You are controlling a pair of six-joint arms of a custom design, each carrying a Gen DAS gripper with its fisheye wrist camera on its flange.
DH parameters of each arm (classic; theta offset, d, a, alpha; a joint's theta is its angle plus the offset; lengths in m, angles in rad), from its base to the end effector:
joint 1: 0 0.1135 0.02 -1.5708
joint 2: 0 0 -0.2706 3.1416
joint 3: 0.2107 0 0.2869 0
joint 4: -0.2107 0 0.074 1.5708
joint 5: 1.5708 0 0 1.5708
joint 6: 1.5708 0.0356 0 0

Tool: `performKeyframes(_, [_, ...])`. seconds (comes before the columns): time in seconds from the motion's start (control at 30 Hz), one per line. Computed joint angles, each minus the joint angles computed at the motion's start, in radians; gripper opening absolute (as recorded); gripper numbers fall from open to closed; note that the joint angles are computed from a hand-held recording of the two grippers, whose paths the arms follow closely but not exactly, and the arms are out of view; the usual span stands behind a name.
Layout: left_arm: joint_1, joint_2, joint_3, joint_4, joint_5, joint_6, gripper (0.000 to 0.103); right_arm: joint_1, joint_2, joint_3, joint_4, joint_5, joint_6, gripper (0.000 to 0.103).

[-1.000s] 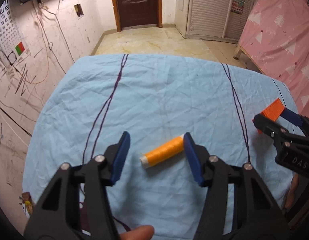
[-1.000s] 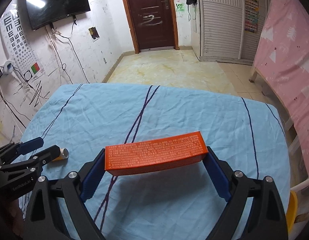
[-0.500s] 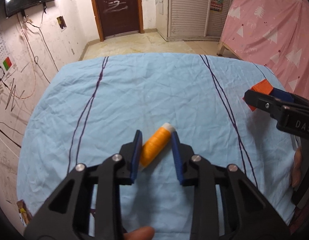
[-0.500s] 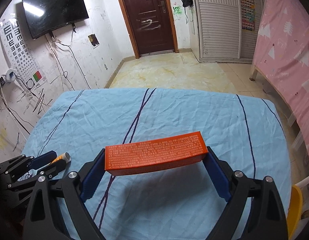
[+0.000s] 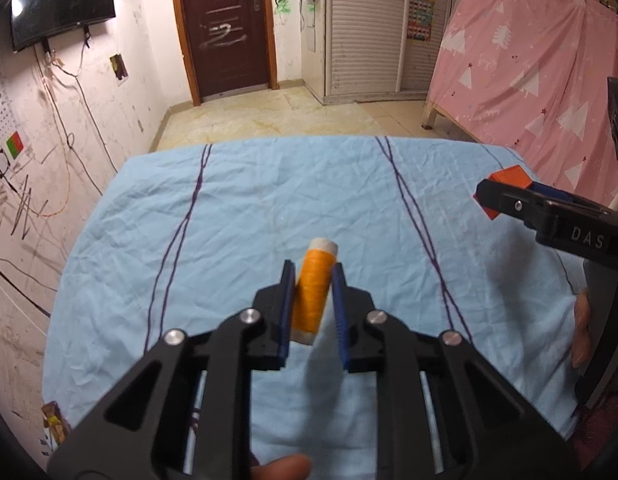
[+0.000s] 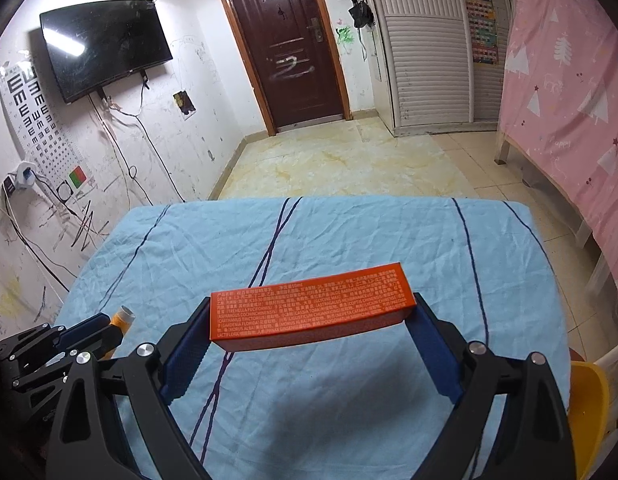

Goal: Collect trash
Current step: 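Carry the spool and orange box over the yellow bin and open both tools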

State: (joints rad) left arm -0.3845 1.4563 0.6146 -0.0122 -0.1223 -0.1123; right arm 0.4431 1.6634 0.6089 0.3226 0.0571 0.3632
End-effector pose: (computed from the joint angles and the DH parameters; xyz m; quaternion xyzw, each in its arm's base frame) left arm 0.2728 -0.1057 0.1306 0.1056 0.9290 -0.0306 0.3535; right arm 0.2874 0.1342 0.0954 -0.0248 0.9127 0.1357 0.3847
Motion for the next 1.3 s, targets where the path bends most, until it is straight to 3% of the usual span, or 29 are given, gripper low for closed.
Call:
performKeyframes(0.3, [-0.135, -0.055, 0.024, -0.032, -0.054, -0.018, 0.017, -0.060, -0.239, -0.154, 0.005, 0.005, 0.013, 0.086])
performKeyframes(0.53, [-0.267, -0.034, 0.079, -0.038, -0.089, -0.031, 0.017, -0.208, -0.499, -0.312, -0.049, -0.025, 0.001, 0.086])
performKeyframes(0.83, [-0.440, 0.055, 0.171, -0.032, -0.109, -0.067, 0.017, -0.614, -0.823, -0.479, -0.204, -0.240, -0.090, 0.086])
performKeyframes(1.1, [-0.595, 0.177, 0.301, -0.047, -0.142, -0.073, 0.017, -1.002, -0.877, -0.529, -0.254, -0.493, -0.230, 0.086])
performKeyframes(1.3, [-0.676, 0.284, 0.408, -0.066, -0.131, -0.074, 0.017, -1.177, -0.753, -0.516, -0.194, -0.591, -0.316, 0.086])
